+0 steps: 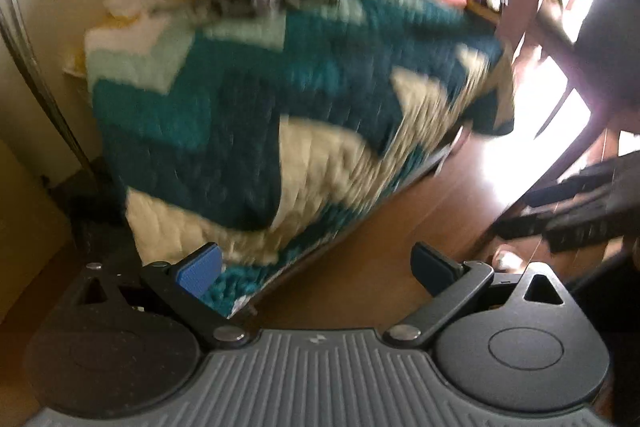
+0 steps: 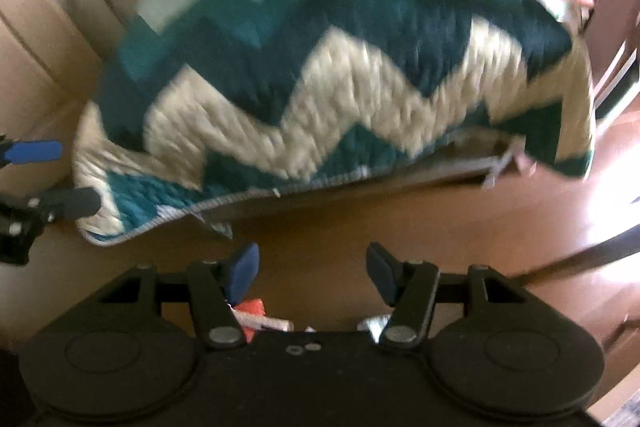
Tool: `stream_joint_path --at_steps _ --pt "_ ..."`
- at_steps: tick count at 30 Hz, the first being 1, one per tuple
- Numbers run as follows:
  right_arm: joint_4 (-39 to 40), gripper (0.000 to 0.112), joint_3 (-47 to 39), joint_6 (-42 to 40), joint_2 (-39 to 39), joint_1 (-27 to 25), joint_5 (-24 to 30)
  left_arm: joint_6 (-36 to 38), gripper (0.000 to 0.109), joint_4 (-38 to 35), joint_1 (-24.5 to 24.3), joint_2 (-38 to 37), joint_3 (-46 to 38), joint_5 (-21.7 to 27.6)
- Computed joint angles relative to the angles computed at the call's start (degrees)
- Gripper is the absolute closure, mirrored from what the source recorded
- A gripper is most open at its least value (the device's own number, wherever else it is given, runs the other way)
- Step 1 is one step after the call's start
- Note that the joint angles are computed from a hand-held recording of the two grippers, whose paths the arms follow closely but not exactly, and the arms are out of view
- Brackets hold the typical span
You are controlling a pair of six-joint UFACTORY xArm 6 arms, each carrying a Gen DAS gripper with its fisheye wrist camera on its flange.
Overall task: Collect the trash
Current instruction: 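Turn both open tools back toward the trash under the bed, then grasp snack stick wrapper with left tool while right tool grasps crumpled tissue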
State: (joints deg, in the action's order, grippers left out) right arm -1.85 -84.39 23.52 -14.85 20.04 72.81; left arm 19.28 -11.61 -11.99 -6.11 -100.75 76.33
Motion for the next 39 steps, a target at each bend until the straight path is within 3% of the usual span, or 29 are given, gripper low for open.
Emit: stream_joint_path --at_steps 11,17,26,30,35,39 --pt "2.38 0.053 13.70 4.13 5.16 -2.48 -0.20 19.68 0.007 0.29 -0.27 -6.96 27.55 -11.29" --pt "6.04 0.053 18.13 1.51 8.93 -4.40 -0.50 25.50 0.007 -0.80 -0.23 -7.46 36.79 -14.19" --pt "7.35 0.053 21.96 -0.99 13.77 -5.51 -2.03 34.83 0.008 1.70 -1.77 -7.43 49.36 -23.13" --pt "8.32 0.053 22.61 -0.97 15.14 -6.37 -3.21 40.12 0.026 2.61 -4.59 -7.84 53.78 -26.42" --pt "9.15 0.053 24.16 -0.36 16.29 -7.59 -5.42 40.93 0.032 1.71 -8.08 -5.82 54.58 -27.59" --pt "9.41 0.054 24.72 -0.27 16.92 -8.21 -6.07 40.76 0.047 3.79 -9.56 -3.56 54.35 -27.97"
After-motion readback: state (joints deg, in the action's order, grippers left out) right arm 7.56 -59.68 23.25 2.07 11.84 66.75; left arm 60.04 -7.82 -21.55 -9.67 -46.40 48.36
